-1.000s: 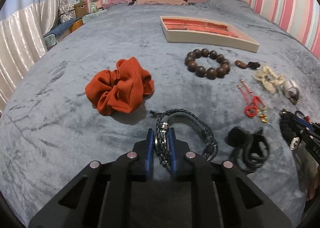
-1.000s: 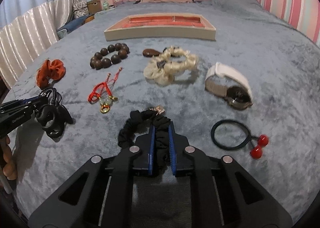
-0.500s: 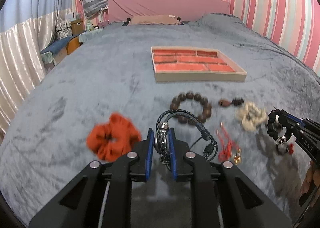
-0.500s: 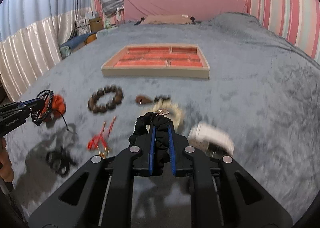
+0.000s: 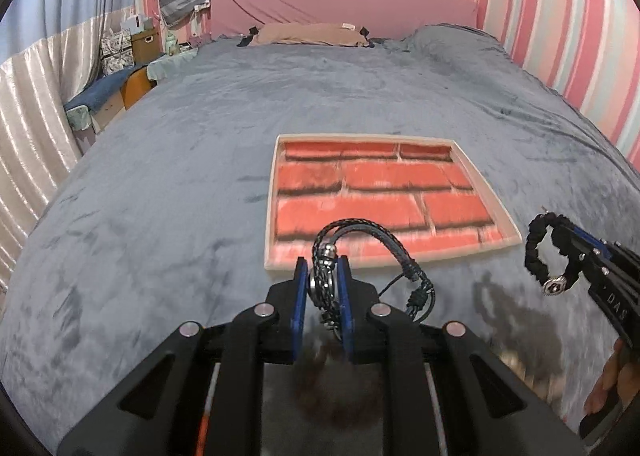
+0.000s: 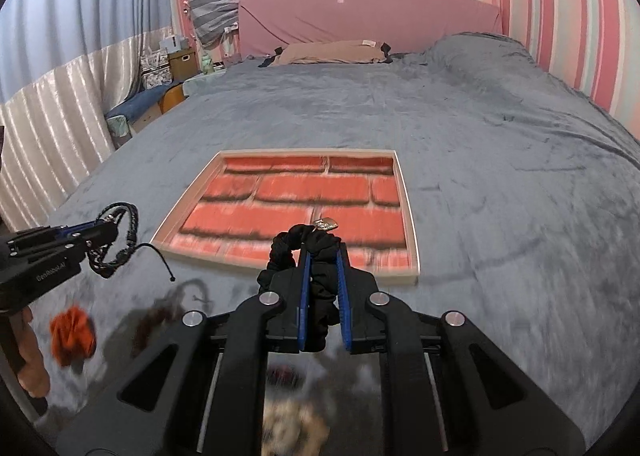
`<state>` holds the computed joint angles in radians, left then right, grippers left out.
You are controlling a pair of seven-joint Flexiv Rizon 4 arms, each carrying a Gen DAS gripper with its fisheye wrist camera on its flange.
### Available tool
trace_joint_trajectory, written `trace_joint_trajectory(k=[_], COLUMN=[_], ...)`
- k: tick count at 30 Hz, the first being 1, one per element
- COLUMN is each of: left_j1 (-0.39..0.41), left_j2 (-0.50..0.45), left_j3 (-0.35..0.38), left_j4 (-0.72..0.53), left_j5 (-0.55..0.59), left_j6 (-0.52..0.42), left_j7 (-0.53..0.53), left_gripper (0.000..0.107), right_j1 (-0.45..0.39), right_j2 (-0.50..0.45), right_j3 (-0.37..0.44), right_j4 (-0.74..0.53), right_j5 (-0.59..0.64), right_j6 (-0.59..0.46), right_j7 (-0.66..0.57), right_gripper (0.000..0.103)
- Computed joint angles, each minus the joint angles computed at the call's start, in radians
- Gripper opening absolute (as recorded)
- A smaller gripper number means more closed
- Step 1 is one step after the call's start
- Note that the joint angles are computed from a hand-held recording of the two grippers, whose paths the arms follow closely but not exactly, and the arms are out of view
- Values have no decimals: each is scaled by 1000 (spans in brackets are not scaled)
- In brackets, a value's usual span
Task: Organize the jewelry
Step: 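Carry both held items into the brick-pattern tray and open both tools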
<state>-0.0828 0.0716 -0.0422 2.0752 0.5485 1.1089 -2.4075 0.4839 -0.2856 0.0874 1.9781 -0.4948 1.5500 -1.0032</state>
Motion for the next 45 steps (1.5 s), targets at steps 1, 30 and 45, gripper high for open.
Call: trace_joint_trajectory(k=[1, 30, 45], left_j1=[9, -41, -94], left_j2=[-33, -693, -685], left_j3=[1, 191, 250], left_j4=[-29, -643, -651], left_j5=[-16, -300, -284], left_j6=[4, -100, -154], left_j7=[16, 297, 271], left_gripper=[15, 15, 54], right_j1=[-9, 18, 24], right_j2=[-25, -672, -631], right_j3=[11, 34, 11], right_j4=[-37, -1009, -969], right_j5=[10, 234, 271], right_j6=[-17, -636, -625], right_j7=[-12, -236, -254], right_gripper=[13, 13, 56])
